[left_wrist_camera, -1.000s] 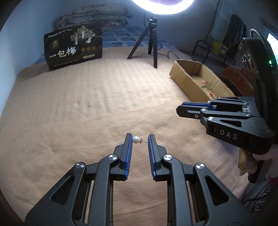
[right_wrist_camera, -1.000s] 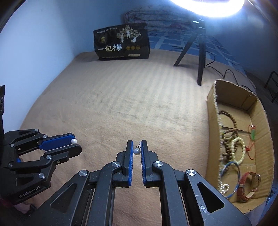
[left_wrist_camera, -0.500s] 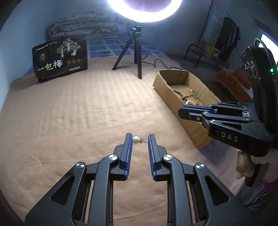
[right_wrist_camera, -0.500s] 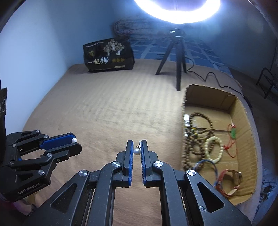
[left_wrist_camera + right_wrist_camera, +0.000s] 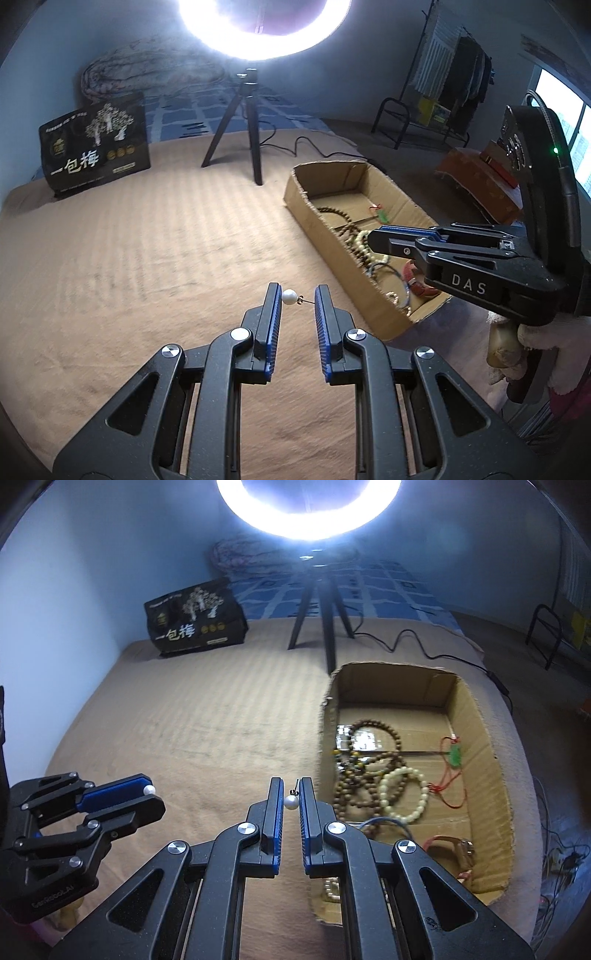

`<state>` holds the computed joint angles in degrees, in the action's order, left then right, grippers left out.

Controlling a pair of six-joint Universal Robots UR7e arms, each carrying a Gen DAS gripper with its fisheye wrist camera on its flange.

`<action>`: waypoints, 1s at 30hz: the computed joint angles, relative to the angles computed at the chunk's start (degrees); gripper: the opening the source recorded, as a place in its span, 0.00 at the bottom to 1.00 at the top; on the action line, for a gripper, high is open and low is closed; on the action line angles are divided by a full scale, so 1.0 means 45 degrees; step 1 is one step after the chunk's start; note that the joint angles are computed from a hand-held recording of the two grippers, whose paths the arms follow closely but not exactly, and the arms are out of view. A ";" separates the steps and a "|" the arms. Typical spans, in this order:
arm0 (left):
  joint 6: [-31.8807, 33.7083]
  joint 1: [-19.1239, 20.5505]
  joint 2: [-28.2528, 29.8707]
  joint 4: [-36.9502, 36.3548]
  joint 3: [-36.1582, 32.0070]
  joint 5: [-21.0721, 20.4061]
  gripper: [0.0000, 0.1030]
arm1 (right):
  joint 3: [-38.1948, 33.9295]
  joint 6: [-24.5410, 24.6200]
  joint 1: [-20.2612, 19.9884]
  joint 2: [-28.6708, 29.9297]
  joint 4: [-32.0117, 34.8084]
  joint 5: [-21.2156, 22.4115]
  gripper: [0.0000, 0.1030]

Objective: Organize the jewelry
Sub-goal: 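Carry both pearl earrings over the box with both tools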

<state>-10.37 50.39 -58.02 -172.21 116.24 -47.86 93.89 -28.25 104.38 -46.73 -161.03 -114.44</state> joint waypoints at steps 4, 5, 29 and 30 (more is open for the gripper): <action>0.0091 -0.0074 0.0313 -0.0083 -0.0272 -0.0160 0.17 | -0.0053 0.0116 -0.0142 -0.0147 -0.0049 -0.0022 0.07; 0.0124 -0.0097 0.0416 -0.0095 -0.0364 -0.0205 0.17 | -0.0073 0.0170 -0.0182 -0.0186 -0.0043 -0.0017 0.07; 0.0577 -0.0351 0.2240 0.0147 -0.1874 -0.0572 0.17 | -0.0331 0.0754 -0.0883 -0.0685 0.0179 -0.0179 0.07; 0.0600 -0.0356 0.2304 0.0147 -0.1935 -0.0585 0.17 | -0.0342 0.0744 -0.0895 -0.0687 0.0184 -0.0190 0.07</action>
